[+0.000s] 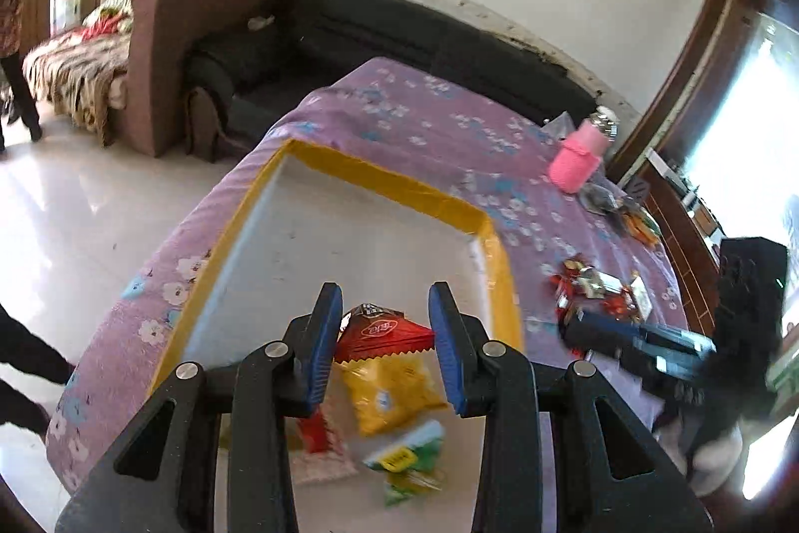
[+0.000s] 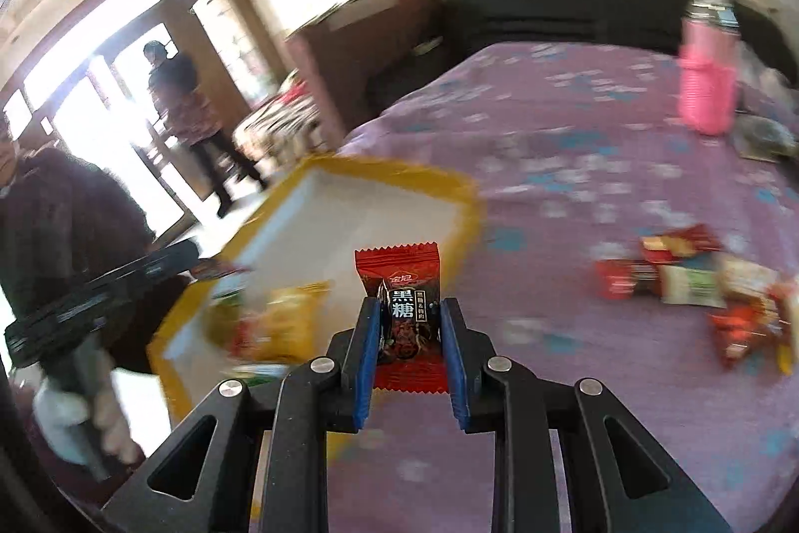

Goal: Organize snacks
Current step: 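Carry both red candies to the tray and open both tools to drop them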

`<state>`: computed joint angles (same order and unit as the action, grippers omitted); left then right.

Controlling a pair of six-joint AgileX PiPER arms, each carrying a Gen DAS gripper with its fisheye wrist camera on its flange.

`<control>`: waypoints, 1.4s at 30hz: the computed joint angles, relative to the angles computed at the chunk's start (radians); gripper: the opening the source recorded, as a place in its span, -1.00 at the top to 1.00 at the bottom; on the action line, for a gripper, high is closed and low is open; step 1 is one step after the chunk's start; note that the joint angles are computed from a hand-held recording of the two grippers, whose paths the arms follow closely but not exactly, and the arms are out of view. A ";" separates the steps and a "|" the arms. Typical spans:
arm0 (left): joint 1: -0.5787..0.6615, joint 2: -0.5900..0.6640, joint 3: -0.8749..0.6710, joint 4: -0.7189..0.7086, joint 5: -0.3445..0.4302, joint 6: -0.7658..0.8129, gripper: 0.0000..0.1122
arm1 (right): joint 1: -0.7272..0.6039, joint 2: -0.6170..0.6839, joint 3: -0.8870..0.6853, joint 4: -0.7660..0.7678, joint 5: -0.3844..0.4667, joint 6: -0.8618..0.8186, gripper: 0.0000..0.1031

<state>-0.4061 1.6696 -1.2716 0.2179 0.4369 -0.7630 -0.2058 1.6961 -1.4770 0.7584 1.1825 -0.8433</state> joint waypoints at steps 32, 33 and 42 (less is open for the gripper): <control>0.058 -0.029 0.060 -0.060 -0.003 -0.056 -0.07 | 0.221 -0.034 0.156 -0.131 -0.182 0.107 0.19; 0.049 -0.038 0.064 -0.039 0.001 -0.084 -0.09 | 0.214 -0.045 0.163 -0.121 -0.180 0.097 0.19; -0.080 -0.148 0.154 0.198 -0.093 -0.377 -0.13 | 0.088 -0.124 0.204 -0.024 -0.153 -0.004 0.03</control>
<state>-0.4858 1.5216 -1.1178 0.4158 0.3442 -1.1398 -0.1182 1.5723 -1.2729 0.7345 1.0292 -0.8469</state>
